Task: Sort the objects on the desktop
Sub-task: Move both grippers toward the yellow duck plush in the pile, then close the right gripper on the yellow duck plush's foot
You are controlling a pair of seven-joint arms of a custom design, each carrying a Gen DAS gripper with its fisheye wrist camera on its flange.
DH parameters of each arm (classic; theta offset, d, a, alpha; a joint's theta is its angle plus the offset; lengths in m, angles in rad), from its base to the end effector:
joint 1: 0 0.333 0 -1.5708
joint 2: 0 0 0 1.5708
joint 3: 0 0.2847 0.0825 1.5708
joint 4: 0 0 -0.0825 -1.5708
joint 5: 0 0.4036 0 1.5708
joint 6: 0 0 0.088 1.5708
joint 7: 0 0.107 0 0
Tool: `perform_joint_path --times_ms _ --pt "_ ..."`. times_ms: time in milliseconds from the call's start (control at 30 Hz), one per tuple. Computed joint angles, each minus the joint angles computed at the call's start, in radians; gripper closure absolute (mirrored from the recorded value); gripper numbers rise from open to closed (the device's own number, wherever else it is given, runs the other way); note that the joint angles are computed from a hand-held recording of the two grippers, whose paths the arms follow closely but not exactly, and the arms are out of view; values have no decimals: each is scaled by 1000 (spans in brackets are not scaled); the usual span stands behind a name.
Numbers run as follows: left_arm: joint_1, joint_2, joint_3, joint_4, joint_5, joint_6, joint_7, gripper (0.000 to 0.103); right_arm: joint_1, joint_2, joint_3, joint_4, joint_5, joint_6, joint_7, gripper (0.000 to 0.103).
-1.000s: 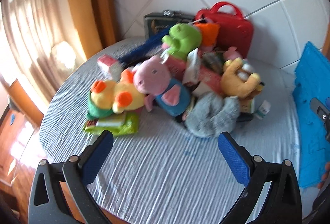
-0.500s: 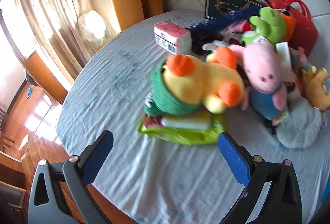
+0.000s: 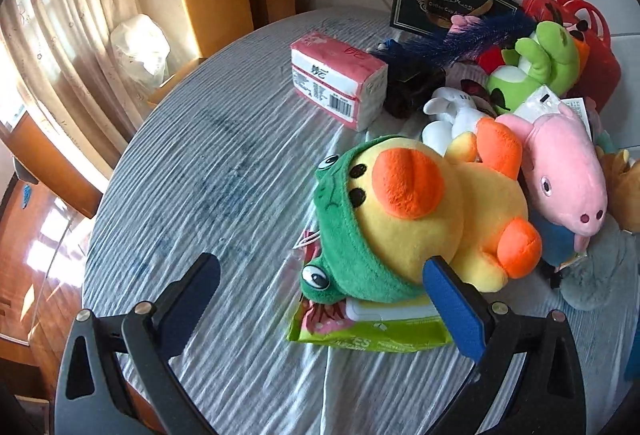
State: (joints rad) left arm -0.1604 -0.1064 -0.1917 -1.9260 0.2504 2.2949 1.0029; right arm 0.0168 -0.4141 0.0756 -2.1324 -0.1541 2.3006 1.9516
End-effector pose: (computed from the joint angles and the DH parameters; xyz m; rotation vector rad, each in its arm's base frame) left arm 0.5554 -0.2023 0.5501 -2.0054 1.8312 -0.5103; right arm 0.5027 0.0485 0.6078 -1.6728 2.0820 -0.6188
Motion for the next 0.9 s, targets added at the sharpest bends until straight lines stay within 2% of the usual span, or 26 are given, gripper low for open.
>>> perform_joint_path --times_ms 133,300,367,467,500,533,700,767,833,900 --pt "-8 67 -3 63 -16 2 59 0 23 76 17 70 -3 3 7 0" --pt "-17 164 -8 143 -51 -70 130 0 84 182 -1 154 80 -10 -26 0" --pt "-20 186 -11 153 -68 -81 161 0 113 237 -9 199 135 -17 -58 5" --pt "-27 186 -11 139 -50 -70 163 0 146 312 -13 266 175 -35 -91 29" --pt "-28 186 -11 135 -49 -69 163 0 155 335 -13 288 177 -44 -99 42" --pt "-26 181 -10 126 -57 -61 167 0 163 360 -15 312 188 -58 -114 49" --pt "-16 145 -2 85 -70 -42 177 0 184 399 -31 359 239 -55 -122 50" --pt "-11 129 0 70 -90 -37 192 0 186 391 -35 357 257 -47 -121 47" --pt "-6 109 3 50 -112 -13 215 0 188 390 -36 360 291 -47 -135 37" --pt "-5 108 3 50 -101 0 221 0 195 403 -32 376 292 -60 -150 34"
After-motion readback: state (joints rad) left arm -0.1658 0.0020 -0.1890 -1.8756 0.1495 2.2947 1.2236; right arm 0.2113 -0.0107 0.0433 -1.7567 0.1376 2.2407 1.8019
